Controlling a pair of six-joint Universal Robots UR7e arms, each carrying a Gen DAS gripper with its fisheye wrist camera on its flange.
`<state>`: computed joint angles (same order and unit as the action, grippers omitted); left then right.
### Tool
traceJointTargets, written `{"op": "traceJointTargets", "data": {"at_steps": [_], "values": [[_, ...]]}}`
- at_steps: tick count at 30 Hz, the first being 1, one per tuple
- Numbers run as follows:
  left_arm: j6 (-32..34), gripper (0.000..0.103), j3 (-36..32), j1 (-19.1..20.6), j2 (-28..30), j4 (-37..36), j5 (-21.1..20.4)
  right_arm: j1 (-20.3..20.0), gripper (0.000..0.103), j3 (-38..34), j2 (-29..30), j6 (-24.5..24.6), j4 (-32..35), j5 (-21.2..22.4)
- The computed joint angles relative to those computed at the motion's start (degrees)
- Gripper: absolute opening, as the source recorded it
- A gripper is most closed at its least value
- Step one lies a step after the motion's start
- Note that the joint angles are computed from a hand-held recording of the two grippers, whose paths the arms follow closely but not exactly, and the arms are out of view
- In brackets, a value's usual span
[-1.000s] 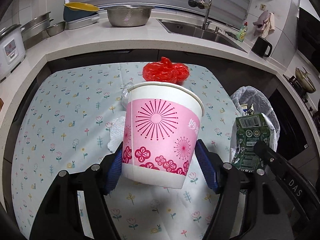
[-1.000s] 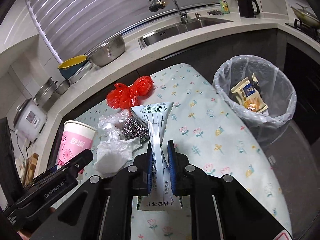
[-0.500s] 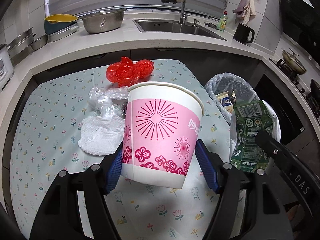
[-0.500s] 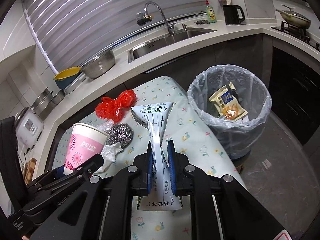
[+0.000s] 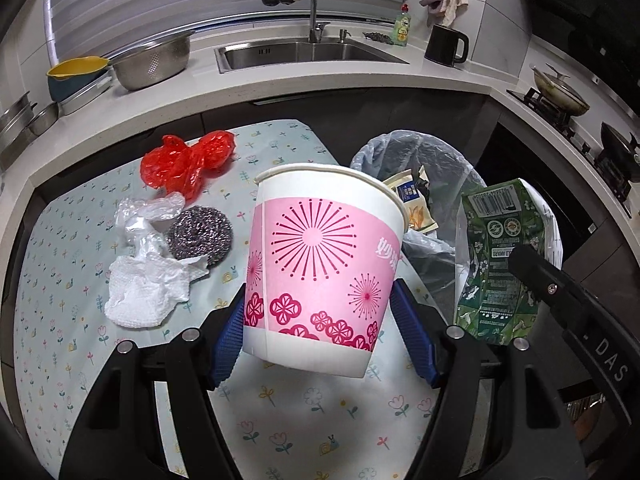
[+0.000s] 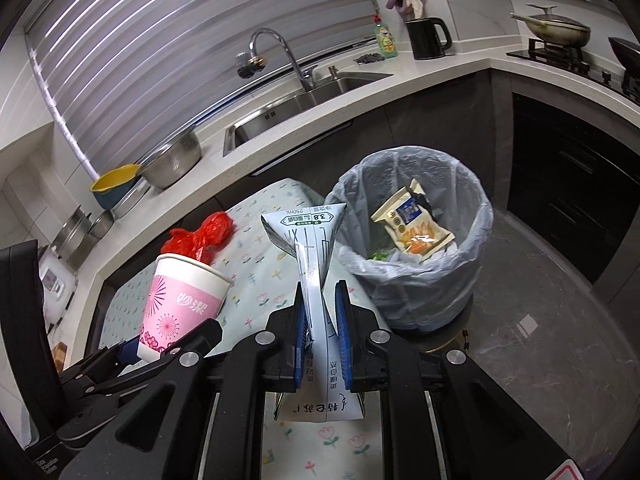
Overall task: Collect trash
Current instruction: 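Carry the cup and carton to the bin and open both grippers over it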
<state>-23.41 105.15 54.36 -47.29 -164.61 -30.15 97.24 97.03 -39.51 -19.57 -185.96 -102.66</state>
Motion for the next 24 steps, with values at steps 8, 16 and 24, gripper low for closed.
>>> {"op": "traceJointTargets", "data": {"at_steps": [8,16,24], "values": [[4.00,0.066,-6.33,0.24,4.89,0.59,-1.97,-1.71,0.014,-1.67,-0.68,0.53,-0.25,-0.29],[8.31,0.066,-13.80,1.45,10.01,1.80,-3.89,-2.80,0.014,-7.31,1.30,0.14,1.08,-1.08],[12.86,0.067,-25.04,4.33,15.80,6.45,-7.48,-3.67,0.014,-14.75,4.70,0.22,2.79,-2.20]]}}
